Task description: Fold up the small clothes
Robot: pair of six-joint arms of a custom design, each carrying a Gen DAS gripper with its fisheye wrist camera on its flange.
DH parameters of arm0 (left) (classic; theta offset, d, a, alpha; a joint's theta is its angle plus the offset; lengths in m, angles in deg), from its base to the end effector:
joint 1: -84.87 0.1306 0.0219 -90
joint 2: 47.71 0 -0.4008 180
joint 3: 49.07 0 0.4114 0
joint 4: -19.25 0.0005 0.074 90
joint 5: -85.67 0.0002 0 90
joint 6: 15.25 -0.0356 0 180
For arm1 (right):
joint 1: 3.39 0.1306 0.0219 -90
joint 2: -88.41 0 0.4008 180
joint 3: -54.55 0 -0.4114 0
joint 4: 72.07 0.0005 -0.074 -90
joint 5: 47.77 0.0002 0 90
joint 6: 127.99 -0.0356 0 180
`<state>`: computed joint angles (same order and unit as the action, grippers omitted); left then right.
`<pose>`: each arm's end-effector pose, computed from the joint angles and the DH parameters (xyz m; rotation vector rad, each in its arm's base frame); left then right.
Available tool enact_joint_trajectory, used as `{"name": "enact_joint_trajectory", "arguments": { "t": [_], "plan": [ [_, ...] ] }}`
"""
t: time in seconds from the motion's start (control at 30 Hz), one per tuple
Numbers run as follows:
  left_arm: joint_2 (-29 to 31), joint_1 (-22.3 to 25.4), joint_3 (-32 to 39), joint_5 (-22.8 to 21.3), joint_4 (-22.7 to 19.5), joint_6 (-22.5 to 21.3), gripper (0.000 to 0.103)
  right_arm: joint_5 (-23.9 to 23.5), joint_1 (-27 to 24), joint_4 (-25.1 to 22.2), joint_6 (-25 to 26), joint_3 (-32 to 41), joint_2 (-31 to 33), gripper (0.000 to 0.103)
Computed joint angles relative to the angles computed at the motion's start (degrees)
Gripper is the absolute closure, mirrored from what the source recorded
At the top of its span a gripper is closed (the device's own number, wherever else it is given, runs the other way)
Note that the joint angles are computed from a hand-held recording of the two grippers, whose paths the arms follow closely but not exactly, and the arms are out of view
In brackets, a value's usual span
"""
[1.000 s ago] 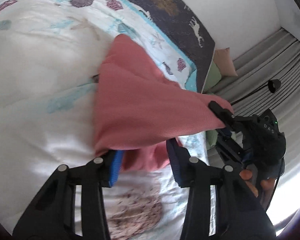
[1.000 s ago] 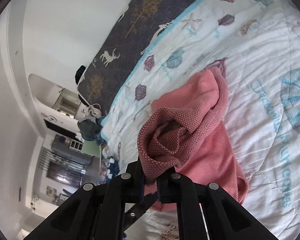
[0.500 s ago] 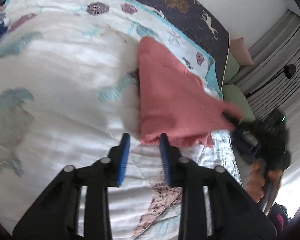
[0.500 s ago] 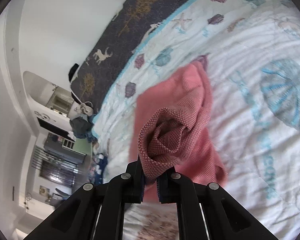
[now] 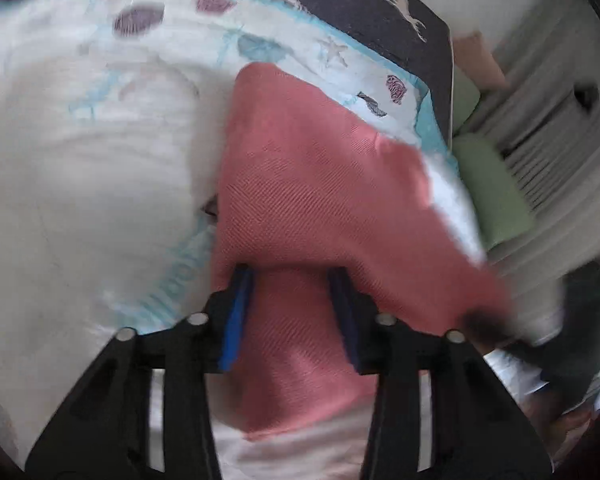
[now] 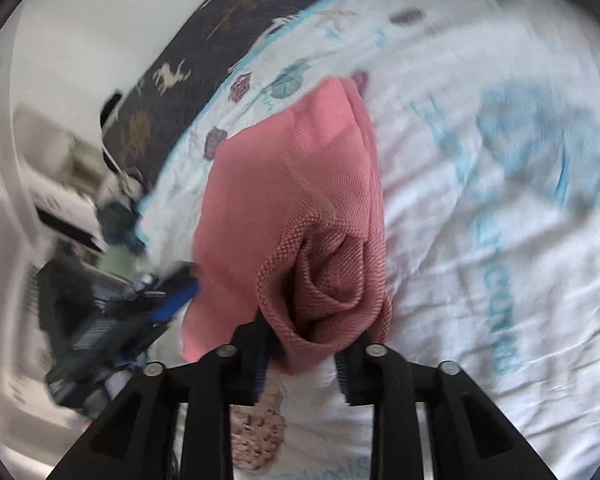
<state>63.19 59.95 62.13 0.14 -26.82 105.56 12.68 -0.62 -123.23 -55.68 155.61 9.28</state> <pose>0.5904 -0.2779 0.4286 -0.0867 2.4371 -0.5472 0.5733 0.0448 0.4439 0.0910 2.4586 0.7900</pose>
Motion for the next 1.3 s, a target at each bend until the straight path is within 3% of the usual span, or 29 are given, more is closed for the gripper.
{"name": "enact_joint_trajectory", "arguments": {
  "t": [0.03, 0.13, 0.23, 0.27, 0.3, 0.37, 0.4, 0.47, 0.53, 0.6, 0.63, 0.67, 0.7, 0.77, 0.87, 0.93, 1.0, 1.07, 1.13, 1.2, 1.3],
  "plan": [
    [0.0, -0.6, 0.6, -2.0, -1.6, -2.7, 0.06, 2.2, 0.1, -0.2, 0.4, 0.4, -0.5, 0.061],
    [-0.8, -1.1, 0.4, -3.5, -3.2, -3.0, 0.06, 6.8, 0.1, -0.3, -1.8, 2.3, -1.1, 0.061],
    [-2.8, -1.1, -2.0, -3.0, -3.1, -3.0, 0.057, 0.7, -0.5, 1.5, -4.9, 4.6, -0.2, 0.061],
    [-2.9, -1.0, -2.3, -3.2, -4.0, -2.8, 0.046, -0.6, 0.2, 0.9, -4.4, 6.2, 0.7, 0.061],
    [-2.7, -1.0, -2.2, -3.6, -5.2, -2.2, 0.041, -1.1, 1.3, -0.5, -2.2, 8.1, 1.8, 0.061],
    [-3.2, -1.5, -3.6, -5.1, -4.3, -4.1, 0.041, -2.2, 3.8, -4.6, 2.8, 11.3, 4.2, 0.061],
    [-3.1, -2.2, -3.0, -7.4, -5.1, -5.8, 0.039, -1.2, 5.6, -8.7, 7.4, 13.2, 5.8, 0.061],
    [-3.0, -3.3, -2.7, -11.8, -6.2, -6.6, 0.037, 2.4, 7.5, -11.9, 12.0, 13.4, 6.8, 0.062],
    [-3.3, -3.6, -3.1, -12.8, -6.5, -6.4, 0.036, 6.6, 8.4, -12.2, 13.5, 11.1, 6.8, 0.063],
    [-3.9, -3.2, -3.7, -11.9, -6.7, -4.9, 0.037, 6.3, 7.2, -9.1, 13.6, 7.0, 5.3, 0.07],
    [-4.7, -2.8, -4.7, -11.2, -6.0, -3.9, 0.037, 5.1, 6.2, -8.0, 13.4, 5.1, 4.2, 0.079],
    [-5.6, -2.5, -5.9, -10.5, -4.8, -3.6, 0.041, 3.9, 5.3, -7.4, 12.7, 4.0, 3.6, 0.083],
    [-7.2, -1.8, -7.9, -7.2, -2.0, -3.4, 0.054, 2.3, 4.0, -7.0, 11.8, 2.6, 2.7, 0.084],
    [-9.6, 0.0, -10.2, -0.2, 2.0, -2.6, 0.063, 3.0, 3.2, -8.2, 12.1, 1.4, 1.2, 0.085],
    [-12.2, 0.2, -12.1, -4.4, 7.2, -1.7, 0.062, 10.5, 3.8, -11.7, 13.4, 2.8, -0.4, 0.082],
    [-11.1, 0.2, -10.4, 0.7, 7.0, -1.8, 0.062, 14.8, 5.3, -10.1, 15.1, 3.2, -2.2, 0.08],
    [-8.9, -1.3, -7.9, 2.0, 4.8, -4.4, 0.075, 17.4, 6.7, -7.8, 16.0, 3.9, -3.5, 0.073],
    [-6.0, -2.6, -5.5, 2.8, 1.6, -6.3, 0.084, 17.2, 7.7, -6.8, 15.9, 5.0, -3.2, 0.059],
    [-4.4, -2.9, -4.4, 3.3, -0.1, -6.5, 0.086, 18.2, 8.6, -7.4, 16.4, 6.3, -2.2, 0.059],
    [-4.3, -2.3, -4.9, 2.9, 0.1, -6.5, 0.097, 18.0, 9.1, -7.7, 17.1, 6.4, -1.4, 0.059],
    [-5.4, -0.7, -6.9, 7.3, 1.1, -2.6, 0.099, 21.1, 9.5, -7.5, 17.8, 5.3, 0.4, 0.059]
  ]
}}
